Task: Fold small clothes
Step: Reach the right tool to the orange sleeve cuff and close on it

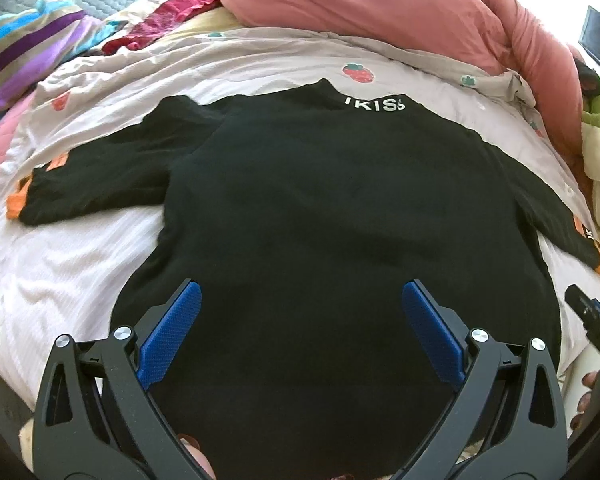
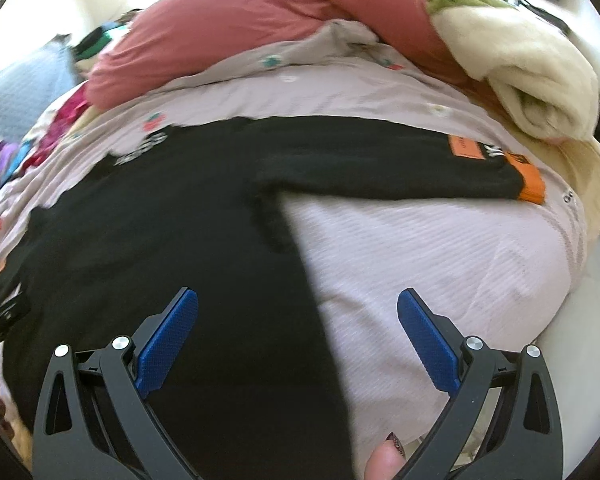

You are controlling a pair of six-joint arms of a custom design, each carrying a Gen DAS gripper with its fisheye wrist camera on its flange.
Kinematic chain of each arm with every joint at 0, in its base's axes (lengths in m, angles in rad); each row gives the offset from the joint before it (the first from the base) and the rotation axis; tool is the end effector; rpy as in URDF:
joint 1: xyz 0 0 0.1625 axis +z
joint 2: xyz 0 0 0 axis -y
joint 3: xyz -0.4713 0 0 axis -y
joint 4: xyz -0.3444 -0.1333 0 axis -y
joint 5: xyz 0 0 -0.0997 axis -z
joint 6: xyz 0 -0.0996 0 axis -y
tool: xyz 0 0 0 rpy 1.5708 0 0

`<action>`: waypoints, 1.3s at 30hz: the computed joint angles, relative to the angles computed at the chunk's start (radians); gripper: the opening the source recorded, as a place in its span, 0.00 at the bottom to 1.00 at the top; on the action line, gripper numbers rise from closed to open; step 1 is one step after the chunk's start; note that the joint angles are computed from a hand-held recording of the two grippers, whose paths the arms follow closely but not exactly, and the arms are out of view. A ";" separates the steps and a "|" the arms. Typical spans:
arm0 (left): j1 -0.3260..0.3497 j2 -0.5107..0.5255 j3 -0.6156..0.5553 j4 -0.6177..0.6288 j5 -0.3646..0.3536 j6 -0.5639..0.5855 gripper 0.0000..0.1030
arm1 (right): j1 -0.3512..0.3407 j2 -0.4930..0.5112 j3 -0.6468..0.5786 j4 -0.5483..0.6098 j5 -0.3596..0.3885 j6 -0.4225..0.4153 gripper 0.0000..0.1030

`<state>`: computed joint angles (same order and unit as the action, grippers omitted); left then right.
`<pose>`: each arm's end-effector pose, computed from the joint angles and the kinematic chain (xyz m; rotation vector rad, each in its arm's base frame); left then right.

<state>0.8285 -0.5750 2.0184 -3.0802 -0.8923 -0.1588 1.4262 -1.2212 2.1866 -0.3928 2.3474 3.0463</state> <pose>-0.2233 -0.5331 0.0064 0.6966 2.4216 -0.4621 0.0105 -0.3685 0.1998 -0.5130 -2.0601 1.0201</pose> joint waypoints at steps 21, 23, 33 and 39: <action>0.045 0.143 -0.276 0.195 -0.012 0.046 0.92 | -0.417 -0.198 -0.086 0.173 -0.245 0.208 0.96; 0.045 0.151 -0.291 0.202 -0.009 0.048 0.92 | -0.443 -0.209 -0.102 0.180 -0.266 0.221 0.96; 0.053 0.173 -0.338 0.230 -0.006 0.045 0.92 | -0.566 -0.256 -0.140 0.154 -0.410 0.310 0.96; 0.059 0.170 -0.344 0.220 -0.025 0.046 0.92 | -0.578 -0.273 -0.121 0.110 -0.425 0.306 0.52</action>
<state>0.8875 -0.4053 1.6749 -2.8607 -0.9178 -0.1126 0.8484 -1.4944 2.0658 -0.2823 1.9221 3.3520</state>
